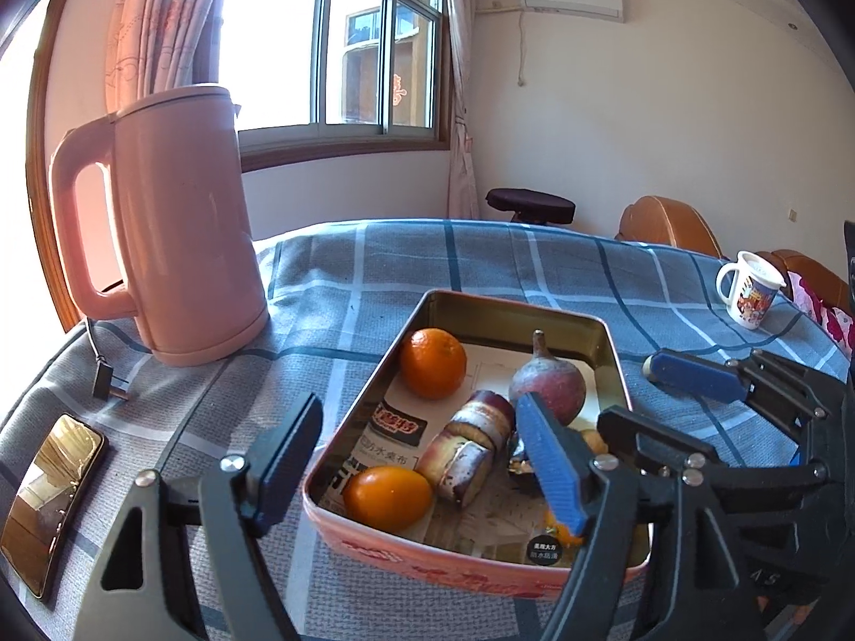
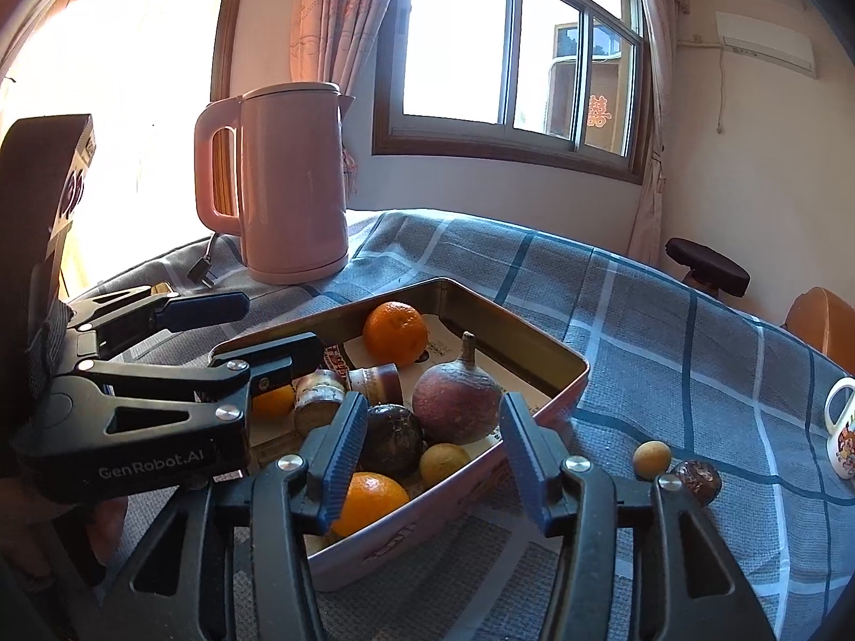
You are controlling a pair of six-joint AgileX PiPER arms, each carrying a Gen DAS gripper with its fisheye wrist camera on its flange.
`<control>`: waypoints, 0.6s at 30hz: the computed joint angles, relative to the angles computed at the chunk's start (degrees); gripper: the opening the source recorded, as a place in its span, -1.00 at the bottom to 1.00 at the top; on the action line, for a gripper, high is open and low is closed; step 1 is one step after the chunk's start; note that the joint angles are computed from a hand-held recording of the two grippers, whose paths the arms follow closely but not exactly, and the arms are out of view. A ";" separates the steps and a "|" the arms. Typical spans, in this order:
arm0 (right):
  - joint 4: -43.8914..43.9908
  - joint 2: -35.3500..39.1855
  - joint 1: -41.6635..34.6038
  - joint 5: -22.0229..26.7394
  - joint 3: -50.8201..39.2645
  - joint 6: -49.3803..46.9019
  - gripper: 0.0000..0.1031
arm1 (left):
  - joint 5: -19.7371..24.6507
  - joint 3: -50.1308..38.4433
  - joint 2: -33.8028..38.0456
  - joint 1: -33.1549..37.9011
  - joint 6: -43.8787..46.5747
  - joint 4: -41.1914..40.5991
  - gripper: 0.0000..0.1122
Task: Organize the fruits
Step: 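Move both open tools to the last kiwi and dark wrinkled fruit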
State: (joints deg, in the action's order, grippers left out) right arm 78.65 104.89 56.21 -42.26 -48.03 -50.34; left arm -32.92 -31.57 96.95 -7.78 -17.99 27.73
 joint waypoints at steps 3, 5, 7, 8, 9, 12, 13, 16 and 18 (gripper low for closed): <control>5.19 -1.24 0.73 -4.64 1.77 -4.93 0.07 | -1.74 1.21 -0.69 -0.23 -0.94 0.81 0.42; 6.45 -4.34 -0.96 -5.07 5.02 -4.77 0.07 | -1.78 1.28 -0.76 -0.92 -3.00 2.40 0.42; 8.11 -7.86 -3.79 -5.09 8.32 -3.93 0.07 | -1.71 1.49 -1.02 -2.59 -3.01 1.67 0.42; 8.41 -9.56 -5.68 -4.68 9.97 -3.08 0.07 | -1.55 1.55 -1.18 -3.64 -2.56 0.88 0.42; 8.81 -11.00 -7.82 -3.69 11.28 -2.53 0.07 | -1.28 1.64 -1.38 -4.92 -1.68 -0.42 0.44; 8.14 -12.99 -13.72 -0.02 13.73 -0.84 0.07 | -0.53 1.87 -2.31 -8.50 0.71 -3.61 0.48; 6.47 -13.13 -14.97 1.26 14.42 0.69 0.07 | -0.37 1.95 -2.61 -9.65 2.09 -5.19 0.50; 3.99 -11.70 -16.63 3.99 13.63 0.80 0.07 | 0.32 1.75 -3.00 -12.44 6.30 -10.11 0.58; 3.35 -10.06 -16.65 4.78 11.81 -1.34 0.07 | 1.23 1.01 -2.92 -13.70 9.07 -13.44 0.61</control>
State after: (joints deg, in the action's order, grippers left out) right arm 82.00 94.83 39.57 -37.47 -36.21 -51.69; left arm -31.69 -30.57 94.03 -21.48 -8.92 14.28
